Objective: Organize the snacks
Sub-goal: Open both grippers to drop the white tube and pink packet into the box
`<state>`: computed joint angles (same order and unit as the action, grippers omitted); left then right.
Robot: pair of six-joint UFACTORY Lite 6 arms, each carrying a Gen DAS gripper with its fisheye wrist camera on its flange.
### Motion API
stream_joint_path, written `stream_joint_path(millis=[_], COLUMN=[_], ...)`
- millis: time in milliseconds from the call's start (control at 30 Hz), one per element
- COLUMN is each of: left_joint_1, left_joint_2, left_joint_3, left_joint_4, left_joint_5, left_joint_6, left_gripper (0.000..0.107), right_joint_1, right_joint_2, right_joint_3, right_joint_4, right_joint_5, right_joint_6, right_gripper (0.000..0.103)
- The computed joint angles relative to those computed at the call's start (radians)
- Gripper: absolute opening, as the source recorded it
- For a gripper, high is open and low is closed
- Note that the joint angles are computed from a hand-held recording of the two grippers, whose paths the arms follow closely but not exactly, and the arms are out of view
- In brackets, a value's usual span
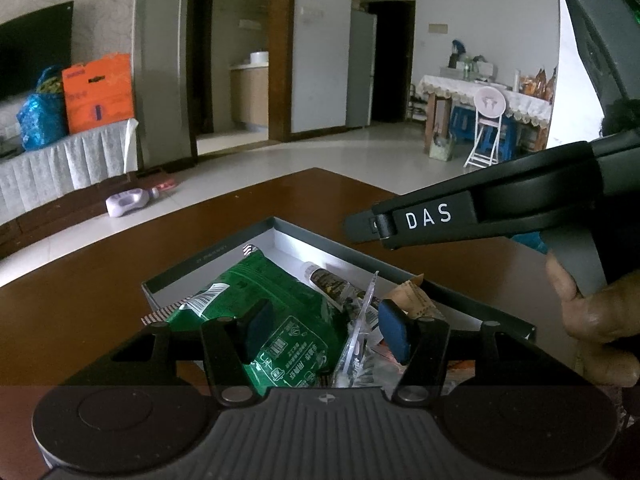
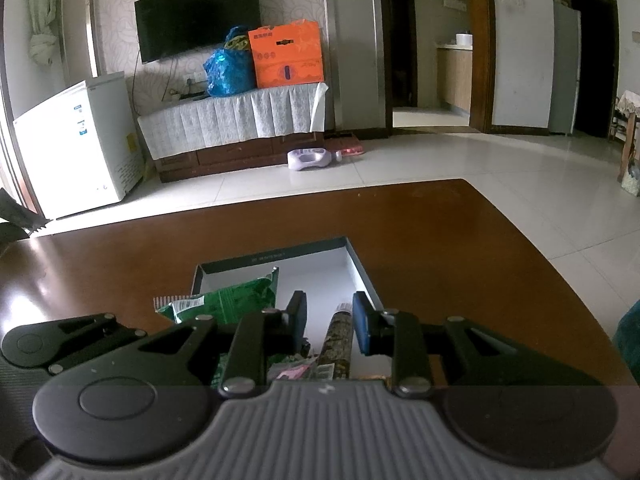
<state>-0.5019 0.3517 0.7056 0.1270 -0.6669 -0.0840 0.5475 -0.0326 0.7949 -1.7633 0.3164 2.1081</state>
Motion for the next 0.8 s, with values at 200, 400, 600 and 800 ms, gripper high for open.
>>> stream_joint_path(millis=[200, 400, 600, 800], left_joint_1=[-0.004, -0.010, -0.001, 0.006], left_joint_2=[-0.017, -0.028, -0.042, -0.056], left_joint_3=[-0.018, -0.032, -0.042, -0.056], left_joint_4=[-0.034, -0.067, -0.083, -0.080], left_joint_5=[-0.013, -0.019, -0.019, -0.026], left_joint_6=[0.025, 0.051, 0.062, 0.068], left_gripper=[0.075, 0.082, 0.090, 0.103], right_joint_1=[0.006, 0.018, 0.027, 0.034], right_joint_2=[0.012, 0.026, 0.031, 0.016], right_joint_3=[0.023, 0.030, 0.035, 0.032], right_joint_4=[0.057, 0.039, 0.036, 0.024], right_joint_5=[0.001, 0.011, 0.020, 0.030], right_joint_6=[-0.052, -0.031, -0.024, -0.014], right_gripper=[0.054, 0.059, 0.062, 0.072])
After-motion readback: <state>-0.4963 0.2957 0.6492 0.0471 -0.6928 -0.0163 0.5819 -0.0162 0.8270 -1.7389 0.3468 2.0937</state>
